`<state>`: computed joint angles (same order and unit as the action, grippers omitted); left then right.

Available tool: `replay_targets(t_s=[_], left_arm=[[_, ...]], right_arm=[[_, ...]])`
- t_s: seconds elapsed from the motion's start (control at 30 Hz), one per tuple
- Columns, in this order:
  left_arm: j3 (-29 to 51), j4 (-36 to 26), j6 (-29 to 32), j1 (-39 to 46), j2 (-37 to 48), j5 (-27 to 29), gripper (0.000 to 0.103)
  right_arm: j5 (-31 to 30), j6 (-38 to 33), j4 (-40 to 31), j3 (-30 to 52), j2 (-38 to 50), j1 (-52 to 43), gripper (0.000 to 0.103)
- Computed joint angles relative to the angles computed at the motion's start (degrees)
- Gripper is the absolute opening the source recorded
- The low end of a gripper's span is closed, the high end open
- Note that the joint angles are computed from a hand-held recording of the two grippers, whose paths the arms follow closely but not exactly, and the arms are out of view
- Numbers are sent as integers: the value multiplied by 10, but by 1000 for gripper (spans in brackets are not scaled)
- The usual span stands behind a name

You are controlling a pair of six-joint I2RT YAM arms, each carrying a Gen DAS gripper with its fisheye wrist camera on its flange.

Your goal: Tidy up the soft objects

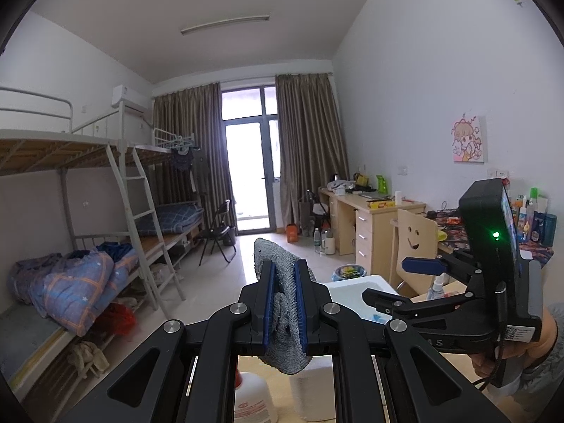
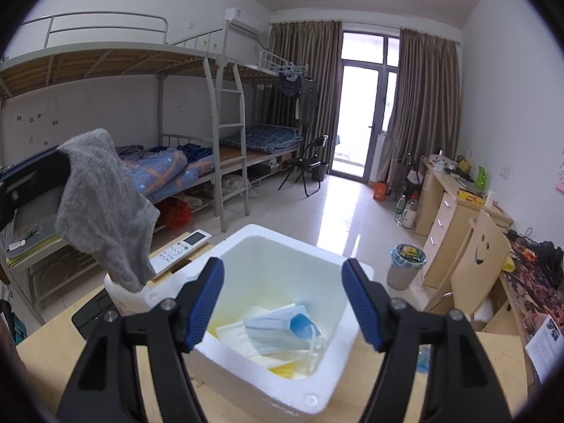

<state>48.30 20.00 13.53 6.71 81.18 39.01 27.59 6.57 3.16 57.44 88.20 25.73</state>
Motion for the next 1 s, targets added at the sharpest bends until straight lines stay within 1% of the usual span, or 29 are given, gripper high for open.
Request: replay_targets(t_s=[0.03,0.1,0.33,0.4,0.57,0.73,0.87,1.0], left_arm=[[0,0,1,-2,0,2,12],[0,1,2,-6,3,5,12],[13,-9,4,-28,17,9,12],[18,-12,4,-35,22,9,12],[32,-24,8,-59,35,-1,12],[43,-35,14,-81,45,-6,12],[45,-38,16,-97,50,-16,12],[64,-53,16,-106,67,-23,12]], right_arm=[[1,1,-1,-6,-7,-1,76],[7,7,0,-21,-23,-1,81],[10,29,-5,-70,-82,-15,89],[15,40,-12,-85,-100,-19,94],[47,54,-31,-117,-143,-11,95],[94,67,-55,-143,-181,13,95],[122,83,-76,-157,-208,30,95],[144,96,-87,-173,-227,43,95]])
